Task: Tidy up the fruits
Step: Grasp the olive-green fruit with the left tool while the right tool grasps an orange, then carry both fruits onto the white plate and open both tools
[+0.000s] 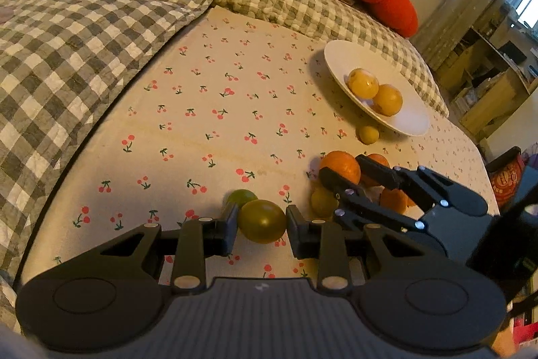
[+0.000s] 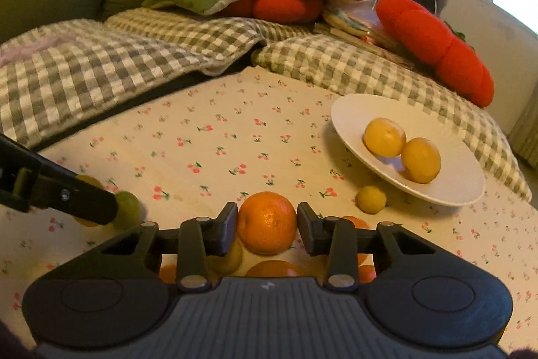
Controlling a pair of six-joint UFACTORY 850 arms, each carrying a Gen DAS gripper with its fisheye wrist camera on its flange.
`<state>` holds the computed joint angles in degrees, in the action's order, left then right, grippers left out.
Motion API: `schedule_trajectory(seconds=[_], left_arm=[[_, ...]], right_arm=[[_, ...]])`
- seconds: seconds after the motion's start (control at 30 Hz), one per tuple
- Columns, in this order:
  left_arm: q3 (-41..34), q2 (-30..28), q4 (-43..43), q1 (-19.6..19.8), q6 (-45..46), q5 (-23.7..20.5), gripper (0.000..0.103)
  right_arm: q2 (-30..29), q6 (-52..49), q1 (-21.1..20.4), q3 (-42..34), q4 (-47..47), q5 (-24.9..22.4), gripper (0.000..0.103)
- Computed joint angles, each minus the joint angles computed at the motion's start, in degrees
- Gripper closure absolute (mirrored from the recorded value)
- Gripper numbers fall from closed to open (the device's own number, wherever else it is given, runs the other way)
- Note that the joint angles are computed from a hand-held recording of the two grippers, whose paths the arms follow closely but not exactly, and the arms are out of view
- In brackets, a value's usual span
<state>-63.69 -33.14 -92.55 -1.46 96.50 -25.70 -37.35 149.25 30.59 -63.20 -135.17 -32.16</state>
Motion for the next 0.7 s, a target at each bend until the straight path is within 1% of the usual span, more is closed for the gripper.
schedule_trajectory(seconds=[0.17,0.33,0.4,0.53,0.63,0.7], left_arm=[[0.3,0.3,-2.0,-0.1,1.9,0.2,0.08],[0.5,0.5,-4.6,-0.4,4.5,0.2,0.08],[0.4,0.5,-5.6,-0.7,5.6,0.7,0.08],[-0.9,-0.2,-4.2,-1.1,3.4,1.4,0.08],[-1.6,-0.3,-5.7,-1.8,5.3,2.1,0.08],[-2.0,-0.3,-5.0,-2.4,5.2,2.8,0.08]], right_arm=[[1.3,6.8,-0.3,2.1,-3.6,-2.6,0.068],[3.4,17.3,-1.6,5.1,-9.6,-5.2,0.069],[4.1,21.1,-2.1,6.2,-11.8,-6.0,0.069],[5.2,24.2,-2.4,8.0,-13.6,-7.7,0.069],[6.1,25.7,-2.9,9.2,-14.7,-8.9,0.069],[6.7,25.9,-3.3,9.8,-15.0,-9.4,0.069]])
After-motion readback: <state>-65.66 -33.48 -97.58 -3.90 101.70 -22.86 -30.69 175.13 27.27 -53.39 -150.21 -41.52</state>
